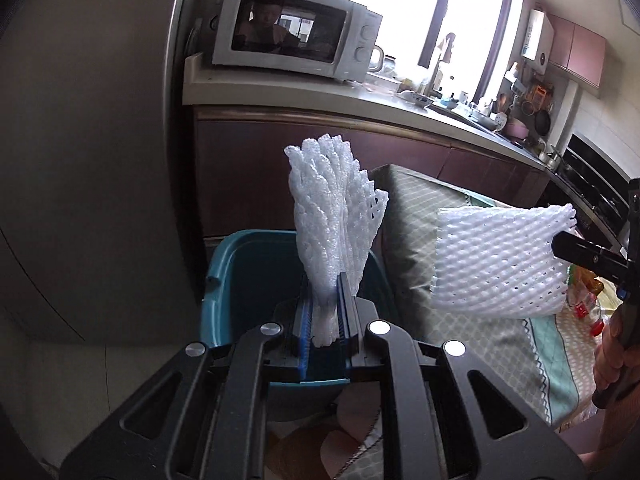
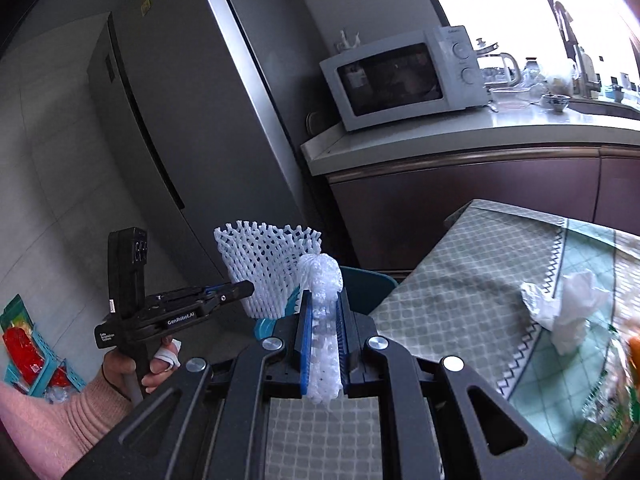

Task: Collect trash
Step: 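Carry both foam nets over the teal bin with both tools, then open both tools to drop the foam nets into the teal bin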

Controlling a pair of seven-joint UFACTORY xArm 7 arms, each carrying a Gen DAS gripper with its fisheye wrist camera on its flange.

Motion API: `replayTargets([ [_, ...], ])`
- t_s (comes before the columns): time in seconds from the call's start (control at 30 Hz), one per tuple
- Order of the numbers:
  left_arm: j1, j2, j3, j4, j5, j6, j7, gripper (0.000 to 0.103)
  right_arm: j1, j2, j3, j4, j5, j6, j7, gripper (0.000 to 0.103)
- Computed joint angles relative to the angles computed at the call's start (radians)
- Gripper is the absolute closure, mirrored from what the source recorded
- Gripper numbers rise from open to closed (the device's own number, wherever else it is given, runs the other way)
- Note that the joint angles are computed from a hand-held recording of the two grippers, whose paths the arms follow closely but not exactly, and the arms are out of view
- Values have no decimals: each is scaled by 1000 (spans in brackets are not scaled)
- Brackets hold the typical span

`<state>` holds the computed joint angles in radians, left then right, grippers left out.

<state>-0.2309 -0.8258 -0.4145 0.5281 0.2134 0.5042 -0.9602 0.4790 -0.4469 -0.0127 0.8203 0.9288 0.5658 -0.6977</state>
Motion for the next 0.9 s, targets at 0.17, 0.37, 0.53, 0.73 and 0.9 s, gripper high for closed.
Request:
replayTargets([
  [0.17, 23, 78, 44, -17, -1, -26, 27, 91, -17, 175, 57, 123, -60, 2, 82, 93],
  [0.37, 49, 229, 90, 13, 8, -69, 72, 90, -63, 307, 132, 212, -201, 11, 235, 93],
  [0.53, 57, 333, 101, 57, 19, -69, 83, 90, -77, 400, 172, 275, -306, 23, 311, 92],
  [0.73, 72, 465, 109, 145, 78, -79, 62, 86, -85, 466, 200, 319, -428, 44, 406, 90],
  [0.9, 76, 510, 123, 168, 125, -114, 24, 81, -98, 454, 203, 301, -450, 26, 429, 72],
])
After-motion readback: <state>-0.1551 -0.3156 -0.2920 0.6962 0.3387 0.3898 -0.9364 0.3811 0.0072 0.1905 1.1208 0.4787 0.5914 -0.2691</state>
